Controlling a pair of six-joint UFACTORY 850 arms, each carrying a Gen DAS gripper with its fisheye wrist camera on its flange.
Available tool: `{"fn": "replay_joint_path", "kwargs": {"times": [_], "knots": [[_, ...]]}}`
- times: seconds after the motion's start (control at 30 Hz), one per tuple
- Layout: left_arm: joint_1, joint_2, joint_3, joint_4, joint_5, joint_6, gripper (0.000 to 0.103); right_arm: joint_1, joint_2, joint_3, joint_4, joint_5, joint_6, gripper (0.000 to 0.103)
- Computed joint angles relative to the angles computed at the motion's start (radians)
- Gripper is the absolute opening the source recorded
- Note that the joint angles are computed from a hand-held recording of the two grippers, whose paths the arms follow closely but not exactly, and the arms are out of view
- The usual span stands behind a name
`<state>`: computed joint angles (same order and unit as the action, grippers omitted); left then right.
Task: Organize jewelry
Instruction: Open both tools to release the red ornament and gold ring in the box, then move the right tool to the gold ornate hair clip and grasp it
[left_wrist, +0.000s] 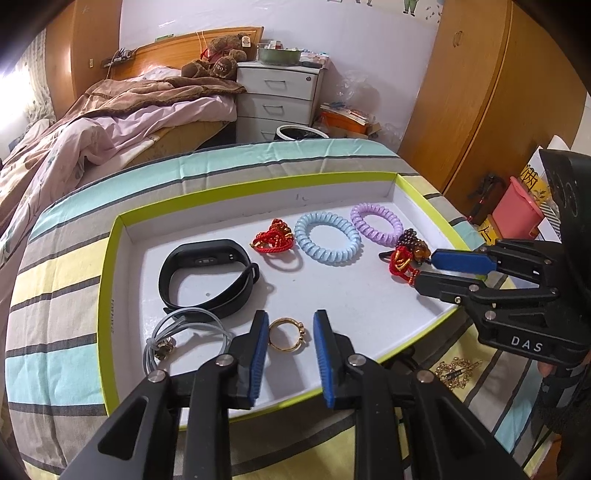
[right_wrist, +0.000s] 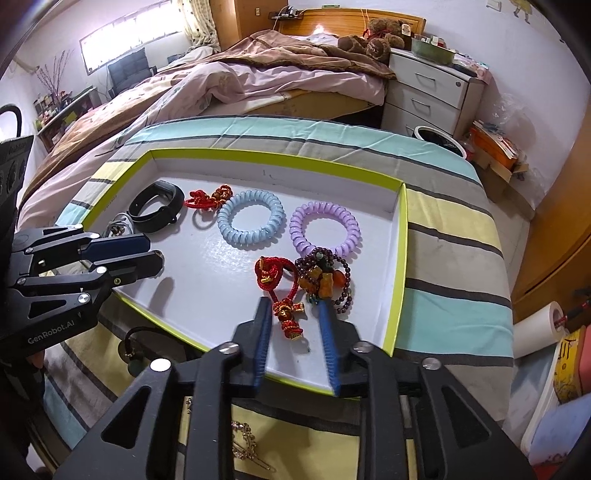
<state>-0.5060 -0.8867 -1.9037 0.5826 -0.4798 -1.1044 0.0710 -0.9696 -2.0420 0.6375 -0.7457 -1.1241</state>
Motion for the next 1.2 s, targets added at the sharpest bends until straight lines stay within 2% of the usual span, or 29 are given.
{"fn": "replay_joint_path", "kwargs": {"times": [0.03, 0.07, 0.3, 0.4, 0.47, 0.53, 0.7, 0.77, 0.87, 0.97, 1.13, 1.2], "knots": [[-0.002, 0.003, 0.004, 0.011, 0.001, -0.014, 0.039, -0.002, 0.007, 0.011, 0.024, 0.008, -0.016, 0.037], [-0.004, 0.008, 0.009, 0.025, 0.003, -0.03, 0.041, -0.005, 0.012, 0.017, 0.041, 0.006, -0.027, 0.037], [-0.022, 0.049, 0.05, 0.114, -0.005, -0.118, 0.041, -0.009, 0.053, 0.075, 0.108, 0.029, -0.09, 0.037], [-0.039, 0.085, 0.094, 0.221, -0.011, -0.236, 0.045, -0.019, 0.087, 0.124, 0.171, 0.04, -0.129, 0.038], [-0.055, 0.117, 0.137, 0.308, -0.021, -0.345, 0.052, -0.029, 0.118, 0.171, 0.23, 0.047, -0.166, 0.043], [-0.07, 0.14, 0.165, 0.368, -0.046, -0.417, 0.054, -0.039, 0.154, 0.226, 0.294, 0.062, -0.226, 0.048], [-0.096, 0.205, 0.259, 0.427, -0.049, -0.518, 0.054, -0.072, 0.225, 0.342, 0.404, 0.057, -0.332, 0.048], [-0.106, 0.227, 0.295, 0.455, -0.059, -0.567, 0.054, -0.082, 0.234, 0.365, 0.397, 0.05, -0.331, 0.048], [-0.114, 0.265, 0.366, 0.508, -0.014, -0.662, 0.054, -0.093, 0.244, 0.4, 0.387, 0.054, -0.334, 0.048], [-0.124, 0.288, 0.415, 0.543, 0.0, -0.743, 0.054, -0.097, 0.246, 0.42, 0.365, 0.054, -0.33, 0.048], [-0.13, 0.329, 0.495, 0.652, 0.046, -0.915, 0.055, -0.104, 0.252, 0.446, 0.378, 0.016, -0.4, 0.049], [-0.128, 0.339, 0.511, 0.66, 0.071, -0.936, 0.055, -0.098, 0.253, 0.451, 0.364, 0.022, -0.428, 0.049]]}}
